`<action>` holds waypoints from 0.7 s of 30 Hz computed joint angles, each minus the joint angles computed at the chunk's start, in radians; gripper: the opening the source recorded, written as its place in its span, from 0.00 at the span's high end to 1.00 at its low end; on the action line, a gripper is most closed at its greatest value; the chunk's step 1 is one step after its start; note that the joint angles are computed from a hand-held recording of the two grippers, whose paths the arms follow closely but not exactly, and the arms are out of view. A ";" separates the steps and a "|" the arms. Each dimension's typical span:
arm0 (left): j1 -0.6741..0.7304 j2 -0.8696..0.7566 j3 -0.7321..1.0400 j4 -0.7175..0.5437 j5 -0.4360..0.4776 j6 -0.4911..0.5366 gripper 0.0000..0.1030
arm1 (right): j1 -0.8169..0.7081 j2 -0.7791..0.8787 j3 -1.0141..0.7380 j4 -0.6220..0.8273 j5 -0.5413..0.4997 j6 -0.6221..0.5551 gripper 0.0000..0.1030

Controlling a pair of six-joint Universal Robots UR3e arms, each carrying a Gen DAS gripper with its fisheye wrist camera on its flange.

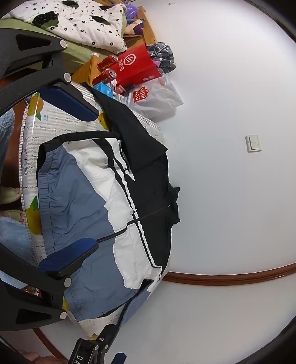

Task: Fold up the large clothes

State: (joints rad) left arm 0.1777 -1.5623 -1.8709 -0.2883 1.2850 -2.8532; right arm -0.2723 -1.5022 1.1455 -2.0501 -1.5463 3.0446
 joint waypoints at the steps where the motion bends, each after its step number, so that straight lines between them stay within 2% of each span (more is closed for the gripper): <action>1: -0.004 0.000 0.000 0.001 0.007 -0.003 0.00 | 0.002 0.000 0.001 -0.002 -0.004 0.001 0.00; 3: -0.013 0.000 0.000 0.004 0.022 -0.011 0.00 | 0.007 -0.002 0.003 -0.005 -0.015 0.000 0.00; 5: 0.007 0.007 0.005 -0.026 -0.023 0.006 0.00 | 0.007 -0.007 0.009 -0.007 -0.019 -0.002 0.00; 13: 0.014 0.014 0.002 -0.028 -0.045 -0.002 0.00 | -0.010 -0.014 -0.034 0.037 -0.020 -0.013 0.00; 15: 0.014 0.016 -0.001 -0.026 -0.043 -0.004 0.00 | -0.001 -0.028 0.016 -0.002 -0.037 -0.005 0.00; 21: 0.025 0.014 0.016 -0.059 -0.068 0.005 0.00 | 0.000 -0.031 0.019 -0.009 -0.037 -0.008 0.00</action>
State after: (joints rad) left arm 0.2030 -1.5482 -1.8552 -0.3474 1.2167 -2.8484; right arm -0.2719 -1.5330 1.1648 -2.0594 -1.5835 3.0362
